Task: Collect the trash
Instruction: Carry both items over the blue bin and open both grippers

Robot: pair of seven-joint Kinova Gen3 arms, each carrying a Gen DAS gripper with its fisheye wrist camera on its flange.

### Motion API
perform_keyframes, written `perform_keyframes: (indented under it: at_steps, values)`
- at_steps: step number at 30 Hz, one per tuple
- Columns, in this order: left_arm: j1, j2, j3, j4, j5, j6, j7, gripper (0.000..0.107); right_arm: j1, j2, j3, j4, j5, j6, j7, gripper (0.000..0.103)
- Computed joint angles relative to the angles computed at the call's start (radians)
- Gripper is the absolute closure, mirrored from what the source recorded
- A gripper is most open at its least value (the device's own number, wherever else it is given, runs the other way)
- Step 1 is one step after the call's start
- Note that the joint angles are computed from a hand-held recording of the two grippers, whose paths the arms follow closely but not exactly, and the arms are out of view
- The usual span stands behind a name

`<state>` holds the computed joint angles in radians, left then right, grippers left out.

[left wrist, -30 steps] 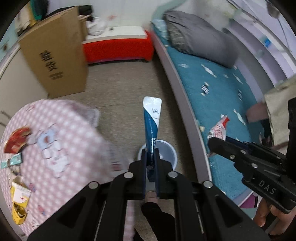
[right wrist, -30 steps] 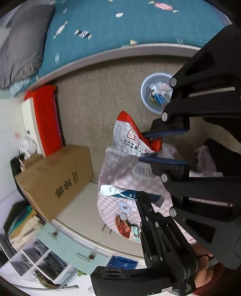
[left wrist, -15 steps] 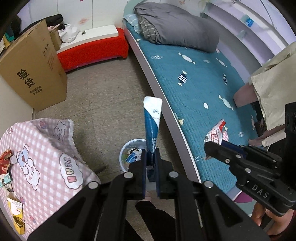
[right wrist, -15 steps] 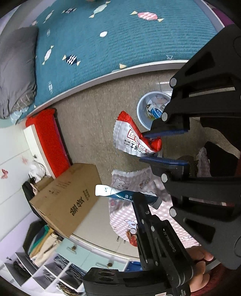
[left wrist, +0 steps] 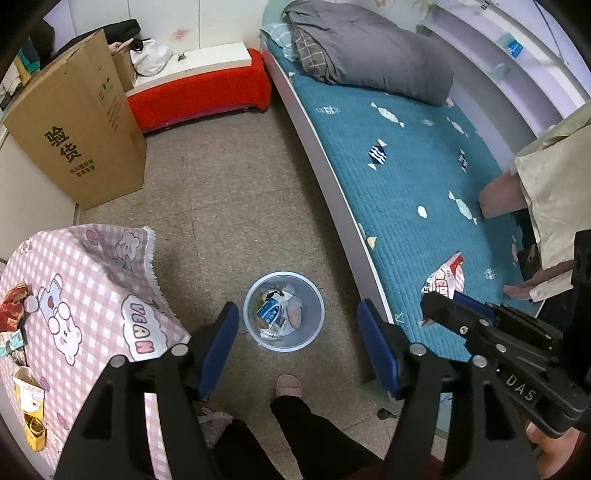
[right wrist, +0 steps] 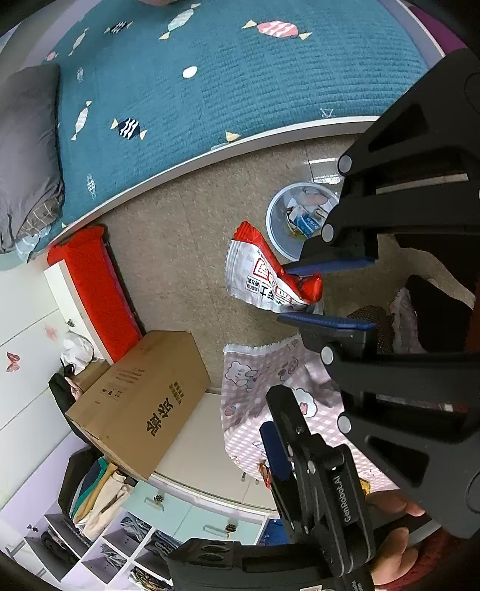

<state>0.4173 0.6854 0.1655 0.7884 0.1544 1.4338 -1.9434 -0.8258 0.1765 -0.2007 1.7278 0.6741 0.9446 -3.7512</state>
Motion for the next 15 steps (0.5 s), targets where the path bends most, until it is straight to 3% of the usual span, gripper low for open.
perform_keyframes:
  at_steps: [15]
  values:
    - [-0.035,0.001,-0.016,-0.017,-0.007,0.004,0.026,0.042,0.019,0.032,0.028,-0.038,-0.022,-0.054,0.099,0.08]
